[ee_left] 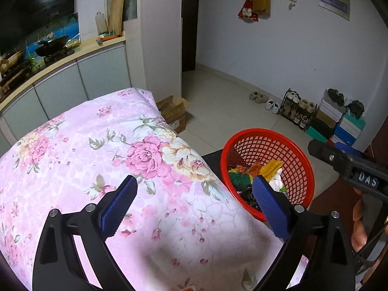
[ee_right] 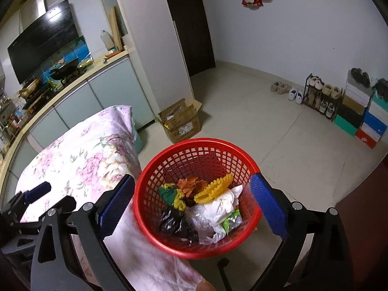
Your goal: Collect trash
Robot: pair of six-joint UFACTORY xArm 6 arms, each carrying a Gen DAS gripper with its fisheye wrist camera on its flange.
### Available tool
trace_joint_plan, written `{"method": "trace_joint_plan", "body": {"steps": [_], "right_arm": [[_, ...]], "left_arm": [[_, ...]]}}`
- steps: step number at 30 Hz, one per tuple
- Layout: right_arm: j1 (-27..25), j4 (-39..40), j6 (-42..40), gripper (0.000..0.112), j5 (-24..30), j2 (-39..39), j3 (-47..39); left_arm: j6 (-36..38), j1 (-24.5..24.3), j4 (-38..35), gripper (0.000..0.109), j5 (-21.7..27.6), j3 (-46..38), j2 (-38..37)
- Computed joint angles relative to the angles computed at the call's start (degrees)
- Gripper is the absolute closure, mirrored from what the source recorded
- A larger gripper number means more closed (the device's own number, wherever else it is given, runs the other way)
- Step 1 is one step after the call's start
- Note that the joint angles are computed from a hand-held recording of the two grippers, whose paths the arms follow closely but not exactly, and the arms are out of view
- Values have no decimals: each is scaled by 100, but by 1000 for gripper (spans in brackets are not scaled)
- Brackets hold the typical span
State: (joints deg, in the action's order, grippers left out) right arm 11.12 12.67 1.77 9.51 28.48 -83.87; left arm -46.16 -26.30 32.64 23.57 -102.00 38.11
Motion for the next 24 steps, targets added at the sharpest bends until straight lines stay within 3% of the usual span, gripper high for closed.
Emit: {"method": "trace_joint_plan", "body": {"steps": [8, 13, 19, 24], "right_arm": [[171, -566, 311, 19, -524, -703, 1107], [180, -1314, 992, 19, -866, -1068, 1719], [-41, -3922, 3248, 19, -1247, -1407, 2203], [-218, -5426, 4582, 19, -1453, -1596, 2355]], "left_arm": [[-629, -6, 650, 13, -205, 783, -604], [-1270, -24, 1311, 13, -303, 1281, -1002], [-2636, -141, 2798, 13, -19, 1692, -1425], [-3065, -288, 3281, 13, 280, 1881, -1586]]}}
